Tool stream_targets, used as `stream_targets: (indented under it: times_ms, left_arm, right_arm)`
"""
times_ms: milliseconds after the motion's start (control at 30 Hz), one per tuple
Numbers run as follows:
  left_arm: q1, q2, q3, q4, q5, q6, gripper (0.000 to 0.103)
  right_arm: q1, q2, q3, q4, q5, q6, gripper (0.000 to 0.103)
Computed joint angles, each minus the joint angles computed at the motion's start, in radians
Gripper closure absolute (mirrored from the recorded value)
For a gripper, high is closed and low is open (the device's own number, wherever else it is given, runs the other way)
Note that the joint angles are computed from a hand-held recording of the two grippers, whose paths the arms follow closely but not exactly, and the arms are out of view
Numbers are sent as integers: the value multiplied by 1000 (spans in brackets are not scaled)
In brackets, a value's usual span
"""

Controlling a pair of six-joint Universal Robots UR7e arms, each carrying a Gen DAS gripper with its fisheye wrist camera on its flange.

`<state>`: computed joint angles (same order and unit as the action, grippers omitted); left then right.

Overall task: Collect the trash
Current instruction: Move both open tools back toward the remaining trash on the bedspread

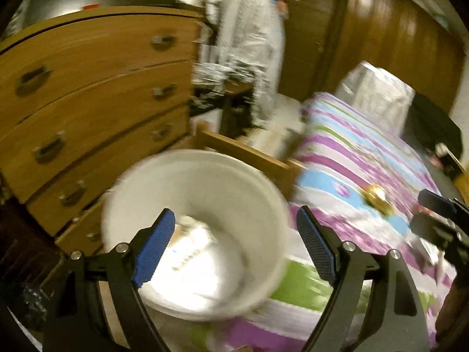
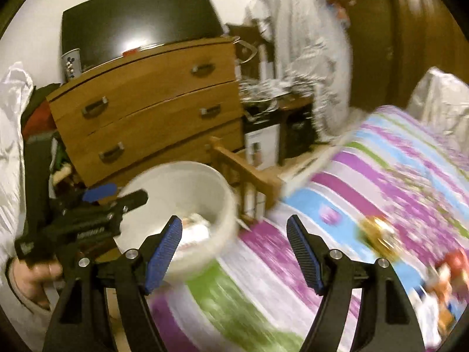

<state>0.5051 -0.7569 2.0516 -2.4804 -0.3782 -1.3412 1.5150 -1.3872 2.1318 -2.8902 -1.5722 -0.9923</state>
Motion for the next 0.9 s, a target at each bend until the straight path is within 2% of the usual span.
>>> stream_targets:
  times_ms: [100, 200, 367, 433, 500, 567, 733, 900]
  left_arm:
    - [1, 115, -74, -178, -53, 183, 22]
    - [5, 241, -183, -310, -135, 345, 22]
    - [22, 385, -350, -367, -265, 479, 22]
    - [29, 436, -421, -362, -309, 520, 22]
    - [36, 483, -495, -357, -357, 556, 22]
    - [43, 508, -541, -349, -388, 569, 22]
    - [58, 591, -686, -280, -424, 577, 22]
    - [64, 601, -711, -238, -415, 553, 22]
  right_arm:
    - [-142, -135, 58, 28, 60, -60, 28]
    - [-273, -214, 59, 83, 103, -78, 28]
    - [-507, -303, 17, 172, 194, -70, 28]
    - [-569, -306, -18, 195, 218, -47, 28]
    - [-609, -299, -52, 208, 235, -30, 28]
    - [-623, -285, -82, 201, 234, -53, 28]
    - [-596, -181, -175, 165, 186, -57, 28]
    - [-550, -50, -298, 213, 168, -53, 28]
